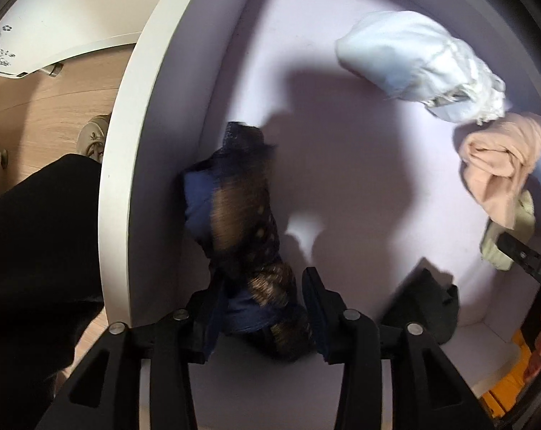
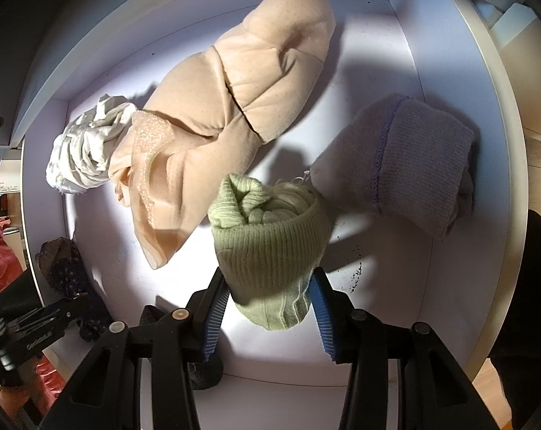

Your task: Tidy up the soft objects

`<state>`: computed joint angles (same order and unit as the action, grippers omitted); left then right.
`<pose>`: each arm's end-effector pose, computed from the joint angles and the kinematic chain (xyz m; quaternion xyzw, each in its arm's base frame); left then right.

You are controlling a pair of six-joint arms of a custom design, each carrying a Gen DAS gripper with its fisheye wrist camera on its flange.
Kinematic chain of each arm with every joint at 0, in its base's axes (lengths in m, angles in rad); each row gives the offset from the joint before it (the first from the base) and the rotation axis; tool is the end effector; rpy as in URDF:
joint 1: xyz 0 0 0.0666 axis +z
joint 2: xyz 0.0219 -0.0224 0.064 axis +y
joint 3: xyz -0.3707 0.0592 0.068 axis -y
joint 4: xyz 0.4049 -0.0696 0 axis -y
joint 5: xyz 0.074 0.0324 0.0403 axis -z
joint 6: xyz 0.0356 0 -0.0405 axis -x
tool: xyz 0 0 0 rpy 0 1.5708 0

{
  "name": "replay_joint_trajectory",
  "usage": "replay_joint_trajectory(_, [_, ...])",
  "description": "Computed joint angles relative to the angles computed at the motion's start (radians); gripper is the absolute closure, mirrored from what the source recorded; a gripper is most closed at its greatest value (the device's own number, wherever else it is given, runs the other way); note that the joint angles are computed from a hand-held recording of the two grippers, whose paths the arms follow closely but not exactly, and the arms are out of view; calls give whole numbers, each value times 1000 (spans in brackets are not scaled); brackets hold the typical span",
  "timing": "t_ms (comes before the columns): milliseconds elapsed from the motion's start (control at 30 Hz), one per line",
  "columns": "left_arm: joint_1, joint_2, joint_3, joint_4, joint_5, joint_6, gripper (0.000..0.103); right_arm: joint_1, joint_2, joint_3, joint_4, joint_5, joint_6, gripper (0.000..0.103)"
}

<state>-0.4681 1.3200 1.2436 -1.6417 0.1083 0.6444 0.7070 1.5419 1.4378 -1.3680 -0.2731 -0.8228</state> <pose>0.3401 -0.1767 0.3675 0.0916 -0.9916 0.0070 0.0909 0.3684 0.3268 0.3533 -0.0506 -0.9882 -0.1319 0.0589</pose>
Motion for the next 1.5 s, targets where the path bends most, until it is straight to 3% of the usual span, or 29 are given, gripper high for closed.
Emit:
replay_joint_trajectory(100, [3, -8, -20, 26, 1, 21, 58, 0, 0, -2, 1, 1, 0, 57])
replay_joint_trajectory(200, [-16, -13, -23, 67, -1, -15, 59, 3, 2, 2, -4, 5, 6, 57])
replay_joint_trajectory(267, [-33, -10, -12, 64, -18, -50, 66, 6, 2, 4, -5, 8, 5, 57])
replay_joint_trajectory(400, [-55, -27, -17, 111, 9, -81, 71, 8, -4, 1, -5, 6, -6, 59])
replay_joint_trajectory(767, [-81, -4, 2, 122, -18, -88, 71, -3, -66, -40, -7, -17, -72, 61])
replay_joint_trajectory(1000, [-30, -1, -16, 149, 14, -106, 71, 1, -137, -40, -5, -43, -121, 61])
replay_joint_trajectory(1167, [-13, -12, -17, 134, 16, -125, 70, 10, -193, -9, 1, -104, -131, 61])
replay_joint_trajectory(1500, [3, -7, -7, 122, 15, -136, 70, 31, -242, 169, -64, -115, -82, 61])
